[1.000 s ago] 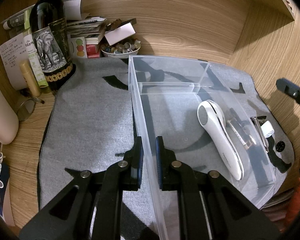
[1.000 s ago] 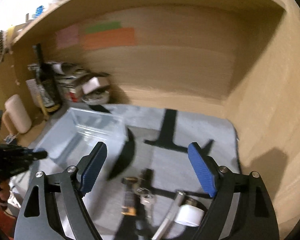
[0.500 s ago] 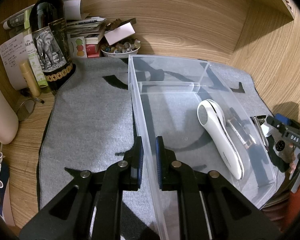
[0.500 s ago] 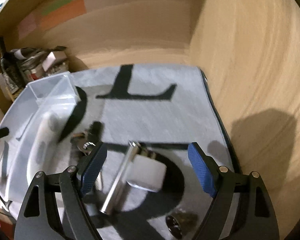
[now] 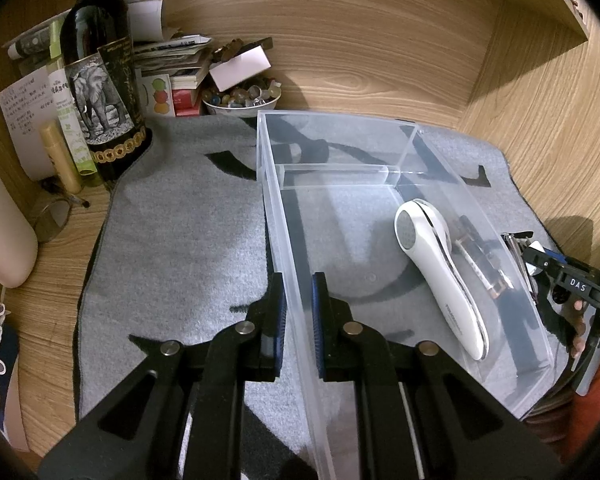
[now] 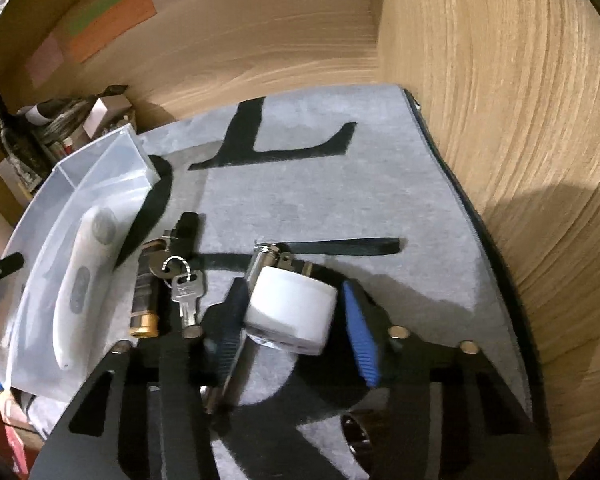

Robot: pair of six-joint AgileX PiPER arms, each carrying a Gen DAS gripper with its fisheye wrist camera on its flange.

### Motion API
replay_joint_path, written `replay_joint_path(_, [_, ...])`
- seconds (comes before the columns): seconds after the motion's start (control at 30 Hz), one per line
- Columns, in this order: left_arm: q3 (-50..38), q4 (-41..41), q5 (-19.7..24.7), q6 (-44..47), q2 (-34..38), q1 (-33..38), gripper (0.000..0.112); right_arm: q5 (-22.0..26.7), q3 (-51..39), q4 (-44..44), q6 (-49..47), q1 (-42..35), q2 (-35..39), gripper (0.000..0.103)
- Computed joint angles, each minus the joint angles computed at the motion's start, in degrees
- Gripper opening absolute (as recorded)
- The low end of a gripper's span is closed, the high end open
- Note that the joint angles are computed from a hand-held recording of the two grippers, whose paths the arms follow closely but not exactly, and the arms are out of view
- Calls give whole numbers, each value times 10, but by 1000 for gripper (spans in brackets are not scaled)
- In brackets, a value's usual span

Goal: Organize rigid objects
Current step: 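Move the right gripper back to the items and grasp the white plug adapter, then carry the white plug adapter with the right gripper and drop it into the box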

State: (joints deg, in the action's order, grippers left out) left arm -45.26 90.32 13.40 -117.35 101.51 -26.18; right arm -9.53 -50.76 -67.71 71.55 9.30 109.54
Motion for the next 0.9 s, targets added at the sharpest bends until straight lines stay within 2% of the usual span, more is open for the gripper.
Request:
replay_joint_path(0.3, [0,1,4,-5,1,-5,11,16,8,139,-140,19,-8,39])
replay_joint_path(0.53, [-1,5,4,-10,2,-5,11,16,7,167,-169,26,-31,36])
replay_joint_path(0.67, [-1,5,4,-9,2,-4,11,24,2,236,-238,41,-40,36])
replay_joint_path(0.9, [-2,2,5,-9,3,-7,11,20,-4,281,-285,71,-71,36])
